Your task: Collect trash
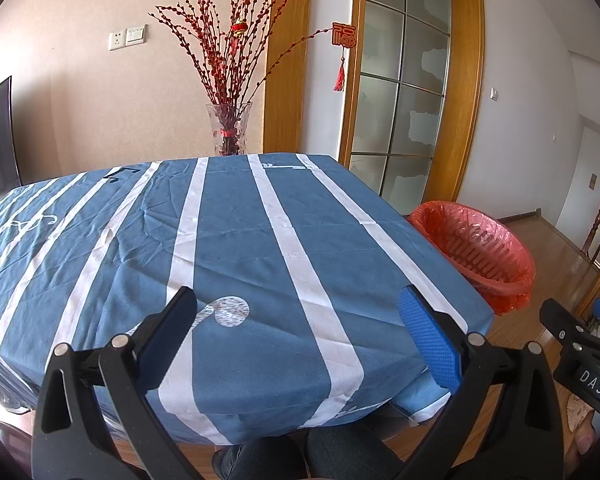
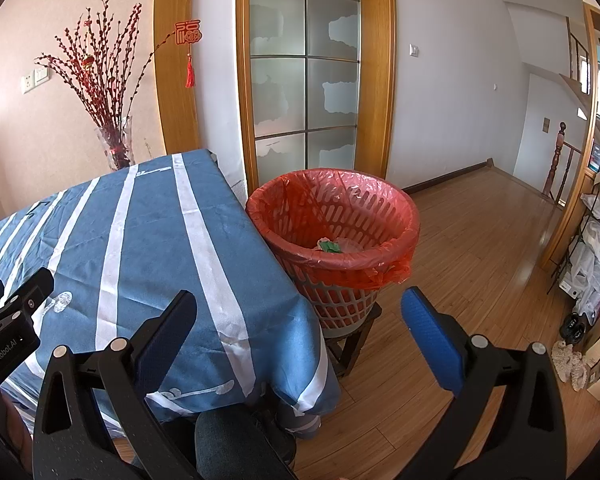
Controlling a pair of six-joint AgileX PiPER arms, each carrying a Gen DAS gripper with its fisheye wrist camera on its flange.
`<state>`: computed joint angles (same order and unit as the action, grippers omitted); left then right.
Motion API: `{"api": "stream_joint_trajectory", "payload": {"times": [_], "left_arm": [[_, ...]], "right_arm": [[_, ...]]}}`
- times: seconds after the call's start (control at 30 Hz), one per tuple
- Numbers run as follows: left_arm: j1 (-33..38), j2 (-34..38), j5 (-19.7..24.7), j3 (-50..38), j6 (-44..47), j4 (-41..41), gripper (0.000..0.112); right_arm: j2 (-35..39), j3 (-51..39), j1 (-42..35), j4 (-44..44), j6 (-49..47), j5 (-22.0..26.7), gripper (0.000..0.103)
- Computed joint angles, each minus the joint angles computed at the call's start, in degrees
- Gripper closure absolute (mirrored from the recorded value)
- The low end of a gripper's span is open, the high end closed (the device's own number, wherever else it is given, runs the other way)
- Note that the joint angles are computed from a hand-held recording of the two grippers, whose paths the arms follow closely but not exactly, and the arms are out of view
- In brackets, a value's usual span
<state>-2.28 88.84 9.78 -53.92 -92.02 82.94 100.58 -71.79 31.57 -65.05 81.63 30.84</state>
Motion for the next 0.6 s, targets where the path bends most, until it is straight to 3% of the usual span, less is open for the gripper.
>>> {"api": "stream_joint_trajectory", "payload": {"times": [0.6], "left_arm": [[-0.3, 0.0, 0.7, -0.1, 0.7, -1.0, 0.014]], "right_arm": [[0.1, 0.0, 0.0, 0.3, -0.2, -0.2, 0.002]]}}
